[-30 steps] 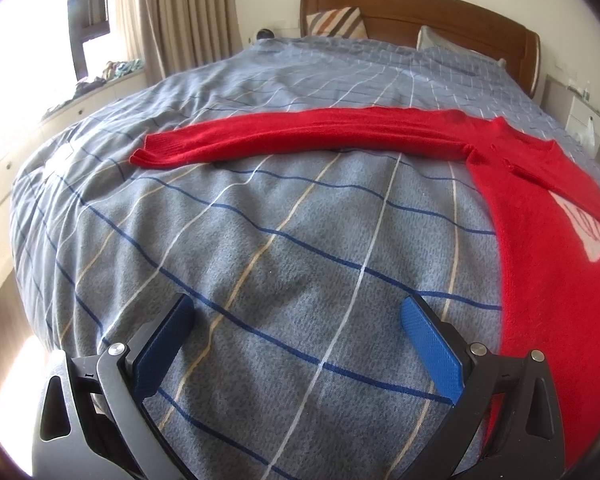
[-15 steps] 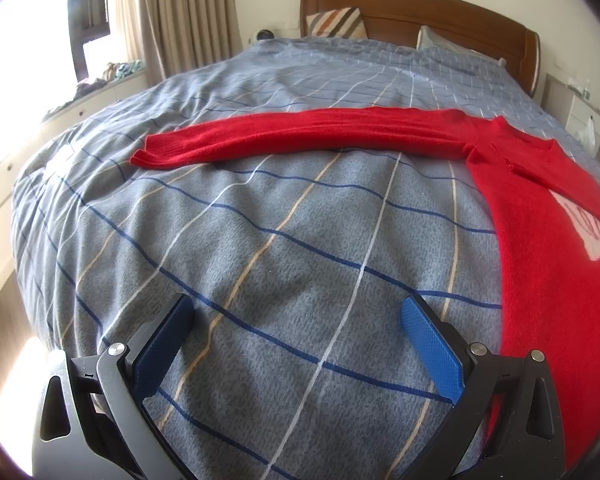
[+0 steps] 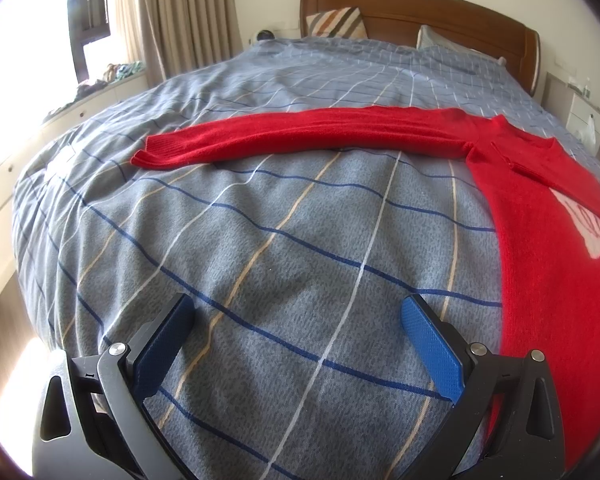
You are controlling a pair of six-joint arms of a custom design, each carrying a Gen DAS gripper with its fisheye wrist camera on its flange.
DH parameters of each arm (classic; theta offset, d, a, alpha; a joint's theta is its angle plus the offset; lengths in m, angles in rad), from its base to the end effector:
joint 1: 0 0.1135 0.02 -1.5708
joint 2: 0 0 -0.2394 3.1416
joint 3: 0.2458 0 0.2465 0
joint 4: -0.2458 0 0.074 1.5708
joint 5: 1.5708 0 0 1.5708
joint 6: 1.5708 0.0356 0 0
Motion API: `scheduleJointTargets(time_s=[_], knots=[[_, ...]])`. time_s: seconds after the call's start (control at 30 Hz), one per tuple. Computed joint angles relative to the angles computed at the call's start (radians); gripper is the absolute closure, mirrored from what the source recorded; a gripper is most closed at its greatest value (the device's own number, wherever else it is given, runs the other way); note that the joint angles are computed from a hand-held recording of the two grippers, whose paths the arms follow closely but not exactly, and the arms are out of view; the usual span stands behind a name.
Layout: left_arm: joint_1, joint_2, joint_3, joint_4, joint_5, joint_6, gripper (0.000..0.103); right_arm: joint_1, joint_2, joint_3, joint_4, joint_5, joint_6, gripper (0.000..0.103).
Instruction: Fold small clothes
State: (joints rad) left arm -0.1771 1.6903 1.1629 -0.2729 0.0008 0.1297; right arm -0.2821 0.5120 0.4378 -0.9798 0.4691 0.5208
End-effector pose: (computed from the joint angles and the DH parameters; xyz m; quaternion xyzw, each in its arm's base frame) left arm 0.3560 -0.0637 0.2040 0.1418 0.9158 -0.0093 0.3757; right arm 0.0977 -0.0451 0.1809 0.4221 0.8424 -0.1935 0.2735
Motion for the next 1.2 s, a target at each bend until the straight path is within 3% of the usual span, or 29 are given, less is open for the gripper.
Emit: scheduleJointTargets(time_s=[0.87,0.97,1.1,1.2], knots=[[0.0,0.003,0.003,-0.006,0.004,-0.003,0.0,-0.003,-0.002,0.0,-0.001,-0.002,-0.003,0.0],[0.014,0.006,0.038,-0.063,0.036,-0.003,0.0,-0.004,0.001,0.0,0.003,-0.002,-0.004,0.0],[0.069,0.015,0.131,-0.192,0.149,0.011,0.0,-0.004,0.001,0.0,0.002,-0.002,-0.004,0.0],[0.123,0.056,0.25,-0.296,0.216,0.04,0.0,-0.003,-0.002,0.0,-0.001,-0.002,-0.003,0.0]])
